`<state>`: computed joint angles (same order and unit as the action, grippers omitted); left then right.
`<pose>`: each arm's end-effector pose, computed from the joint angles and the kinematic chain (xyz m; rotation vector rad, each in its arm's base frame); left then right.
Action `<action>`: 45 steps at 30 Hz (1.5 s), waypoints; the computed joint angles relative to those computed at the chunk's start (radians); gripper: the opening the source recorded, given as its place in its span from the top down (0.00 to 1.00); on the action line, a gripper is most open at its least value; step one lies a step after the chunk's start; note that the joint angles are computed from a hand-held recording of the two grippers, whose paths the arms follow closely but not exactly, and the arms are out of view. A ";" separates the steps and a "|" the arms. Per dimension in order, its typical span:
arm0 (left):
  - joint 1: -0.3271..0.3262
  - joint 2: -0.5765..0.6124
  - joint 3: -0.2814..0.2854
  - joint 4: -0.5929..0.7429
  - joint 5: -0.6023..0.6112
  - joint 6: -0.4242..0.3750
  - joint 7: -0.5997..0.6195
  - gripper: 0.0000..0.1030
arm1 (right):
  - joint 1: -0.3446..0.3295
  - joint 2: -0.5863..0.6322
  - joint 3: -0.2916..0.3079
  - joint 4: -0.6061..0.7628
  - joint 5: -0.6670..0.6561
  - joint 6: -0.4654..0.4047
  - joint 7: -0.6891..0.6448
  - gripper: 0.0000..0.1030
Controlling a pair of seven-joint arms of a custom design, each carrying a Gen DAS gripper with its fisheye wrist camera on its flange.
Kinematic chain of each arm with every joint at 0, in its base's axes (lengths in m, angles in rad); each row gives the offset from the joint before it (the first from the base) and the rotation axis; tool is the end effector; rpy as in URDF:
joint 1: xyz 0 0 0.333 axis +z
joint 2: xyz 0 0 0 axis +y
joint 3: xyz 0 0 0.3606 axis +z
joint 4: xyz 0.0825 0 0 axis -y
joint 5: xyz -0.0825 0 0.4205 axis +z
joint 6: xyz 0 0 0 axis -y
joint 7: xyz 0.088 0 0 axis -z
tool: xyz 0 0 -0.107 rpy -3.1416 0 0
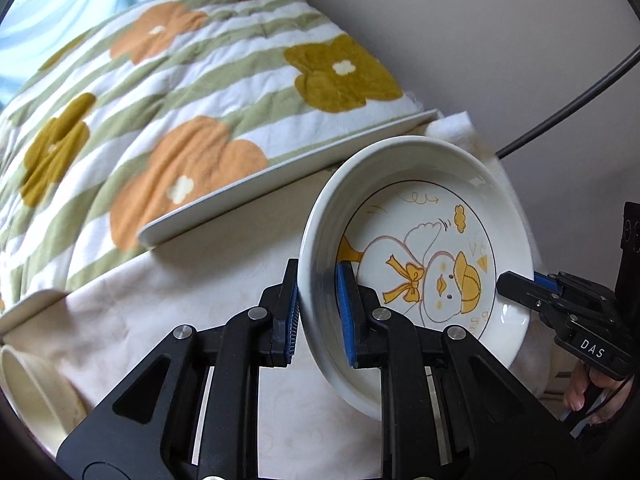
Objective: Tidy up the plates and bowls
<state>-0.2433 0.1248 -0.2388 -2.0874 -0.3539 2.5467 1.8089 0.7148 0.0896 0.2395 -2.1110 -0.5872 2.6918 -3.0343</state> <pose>0.5625 -0.2850 0.4243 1.6220 -2.5919 0.6657 0.3504 0.5206 0.4485 -1.5504 2.0194 -0.0857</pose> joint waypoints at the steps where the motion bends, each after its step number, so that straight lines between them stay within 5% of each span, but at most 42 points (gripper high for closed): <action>1: 0.004 -0.028 0.001 -0.020 -0.011 0.007 0.002 0.85 | 0.003 -0.006 0.002 0.007 -0.008 -0.004 -0.008 0.84; 11: 0.012 -0.435 0.062 -0.319 -0.107 0.045 0.042 0.85 | 0.089 0.006 0.057 0.172 -0.084 -0.127 -0.012 0.84; 18: 0.043 -0.729 0.126 -0.539 -0.135 -0.046 0.041 0.85 | 0.191 0.099 0.068 0.297 -0.094 -0.194 -0.009 0.84; 29: 0.156 -1.029 0.143 -0.772 -0.071 -0.176 -0.079 0.85 | 0.280 0.263 0.053 0.442 0.043 -0.163 -0.174 0.84; 36: 0.190 -1.076 0.159 -0.865 -0.067 -0.165 -0.126 0.85 | 0.303 0.348 0.035 0.503 0.125 -0.144 -0.319 0.84; 45: 0.200 -0.996 0.152 -0.895 -0.047 -0.086 -0.143 0.85 | 0.335 0.441 0.006 0.628 0.187 -0.235 -0.473 0.84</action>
